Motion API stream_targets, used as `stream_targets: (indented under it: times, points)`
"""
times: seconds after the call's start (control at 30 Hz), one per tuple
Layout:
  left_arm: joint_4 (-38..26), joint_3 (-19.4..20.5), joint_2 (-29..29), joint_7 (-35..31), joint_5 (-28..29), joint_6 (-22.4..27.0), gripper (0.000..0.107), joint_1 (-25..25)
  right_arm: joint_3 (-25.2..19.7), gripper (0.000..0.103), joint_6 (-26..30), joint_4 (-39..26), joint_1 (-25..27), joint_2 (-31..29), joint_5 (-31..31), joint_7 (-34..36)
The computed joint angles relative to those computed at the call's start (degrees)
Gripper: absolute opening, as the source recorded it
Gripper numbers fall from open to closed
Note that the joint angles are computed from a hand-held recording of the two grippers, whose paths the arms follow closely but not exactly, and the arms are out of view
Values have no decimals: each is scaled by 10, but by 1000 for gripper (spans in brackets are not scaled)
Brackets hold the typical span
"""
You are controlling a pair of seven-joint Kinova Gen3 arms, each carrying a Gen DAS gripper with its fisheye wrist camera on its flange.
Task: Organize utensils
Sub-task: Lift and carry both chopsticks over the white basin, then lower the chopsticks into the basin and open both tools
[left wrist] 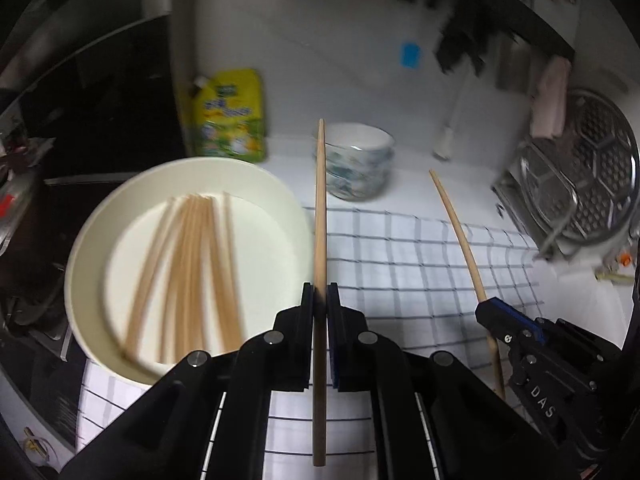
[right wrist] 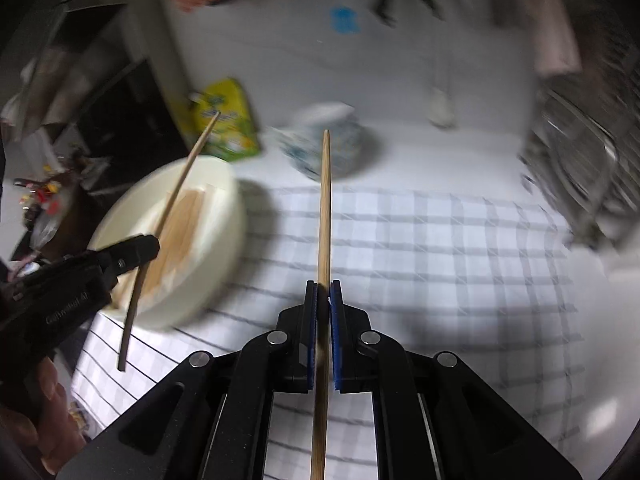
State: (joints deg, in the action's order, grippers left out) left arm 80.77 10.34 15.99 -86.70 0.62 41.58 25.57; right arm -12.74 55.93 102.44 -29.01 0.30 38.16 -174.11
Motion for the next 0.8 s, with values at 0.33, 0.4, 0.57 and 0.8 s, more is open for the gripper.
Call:
stream_targets:
  times: [0.33,0.4,0.57,0.8]
  points:
    - [-81,-46,47,-16,-39,19,8,-65,51,6,-94,-170,-7,143,-50,153]
    - [-106,-47,68,-26,-37,35,8,-77,56,6,-93,-212,-4,176,-79,193]
    - [-139,-44,107,-53,-25,62,8,-93,73,6,-73,-290,-7,239,-138,251]
    - [-153,-40,135,-88,-3,94,8,-102,108,6,-39,-335,-18,281,-205,285]
